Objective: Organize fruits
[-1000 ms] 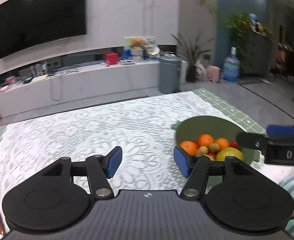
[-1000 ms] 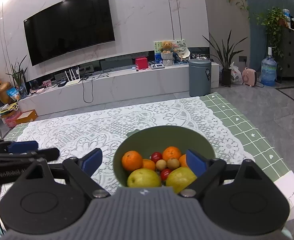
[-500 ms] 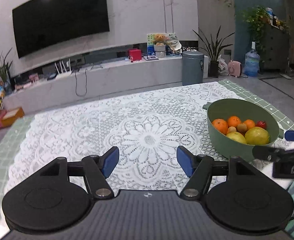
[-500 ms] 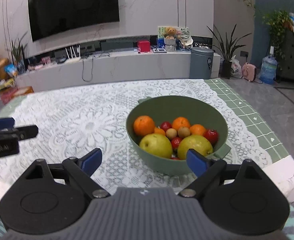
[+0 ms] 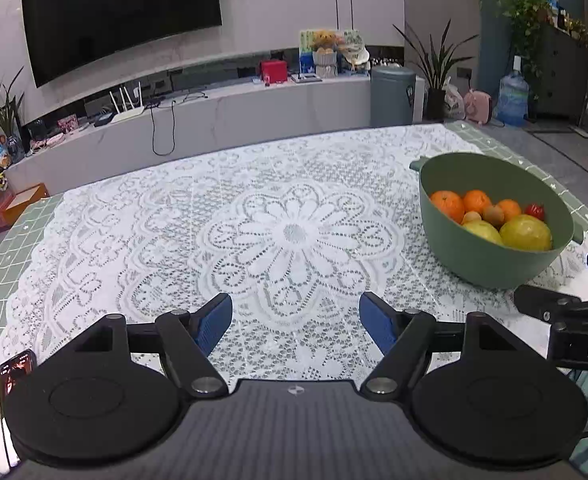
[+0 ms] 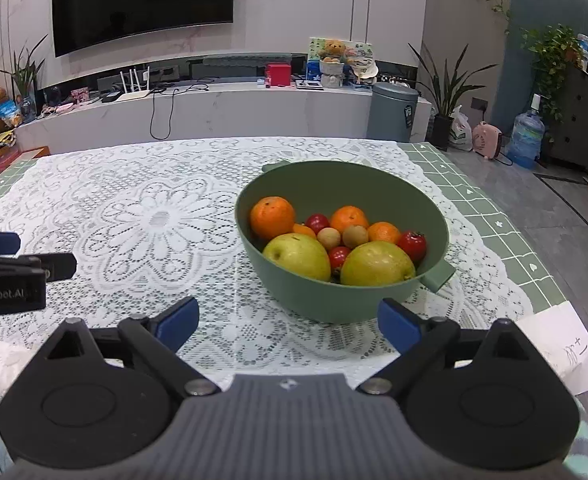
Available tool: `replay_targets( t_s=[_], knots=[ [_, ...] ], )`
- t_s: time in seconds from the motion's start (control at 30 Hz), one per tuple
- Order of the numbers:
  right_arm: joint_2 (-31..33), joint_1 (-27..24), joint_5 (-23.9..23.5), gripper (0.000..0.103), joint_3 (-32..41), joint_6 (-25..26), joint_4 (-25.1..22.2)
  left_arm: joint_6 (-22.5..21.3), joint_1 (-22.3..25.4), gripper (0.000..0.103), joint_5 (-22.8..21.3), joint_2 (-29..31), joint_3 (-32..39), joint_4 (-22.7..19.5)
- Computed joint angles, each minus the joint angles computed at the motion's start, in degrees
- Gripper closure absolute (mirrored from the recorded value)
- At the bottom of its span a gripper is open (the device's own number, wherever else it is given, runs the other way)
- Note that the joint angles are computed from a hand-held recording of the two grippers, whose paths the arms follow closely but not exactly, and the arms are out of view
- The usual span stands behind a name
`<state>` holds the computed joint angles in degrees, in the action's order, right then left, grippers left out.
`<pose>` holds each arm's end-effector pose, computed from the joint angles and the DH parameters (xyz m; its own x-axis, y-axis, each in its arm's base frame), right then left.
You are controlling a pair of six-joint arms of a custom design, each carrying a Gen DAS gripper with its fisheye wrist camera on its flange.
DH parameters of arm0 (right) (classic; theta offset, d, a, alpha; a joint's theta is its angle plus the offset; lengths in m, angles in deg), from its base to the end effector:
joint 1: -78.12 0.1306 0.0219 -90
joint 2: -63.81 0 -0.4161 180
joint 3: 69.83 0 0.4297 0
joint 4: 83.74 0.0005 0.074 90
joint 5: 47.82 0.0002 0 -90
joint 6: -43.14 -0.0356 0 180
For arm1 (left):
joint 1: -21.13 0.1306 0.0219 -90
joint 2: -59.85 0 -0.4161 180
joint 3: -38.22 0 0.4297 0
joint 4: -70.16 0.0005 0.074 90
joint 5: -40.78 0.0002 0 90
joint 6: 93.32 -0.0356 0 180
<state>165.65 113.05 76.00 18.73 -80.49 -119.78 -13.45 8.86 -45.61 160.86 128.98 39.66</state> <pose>0.4977 0.3228 0.3605 -0.6164 0.1307 -0.7765 0.1959 0.9806 0.0096 0.5926 -0.1317 0.3909 -0.5824 0.3063 -0.7530 0.3669 0.9256 0.0928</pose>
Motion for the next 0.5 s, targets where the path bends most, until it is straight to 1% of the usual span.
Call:
replay_targets(
  t_s=[0.27, 0.5],
  knots=[
    [0.0, -0.3, -0.5, 0.01, -0.4, -1.1, 0.0, -1.6, -0.9, 0.017, -1.2, 0.5, 0.3, -1.2],
    [0.0, -0.3, -0.5, 0.009, -0.3, -1.1, 0.0, -1.6, -0.9, 0.017, -1.3, 0.5, 0.4, -1.3]
  ],
)
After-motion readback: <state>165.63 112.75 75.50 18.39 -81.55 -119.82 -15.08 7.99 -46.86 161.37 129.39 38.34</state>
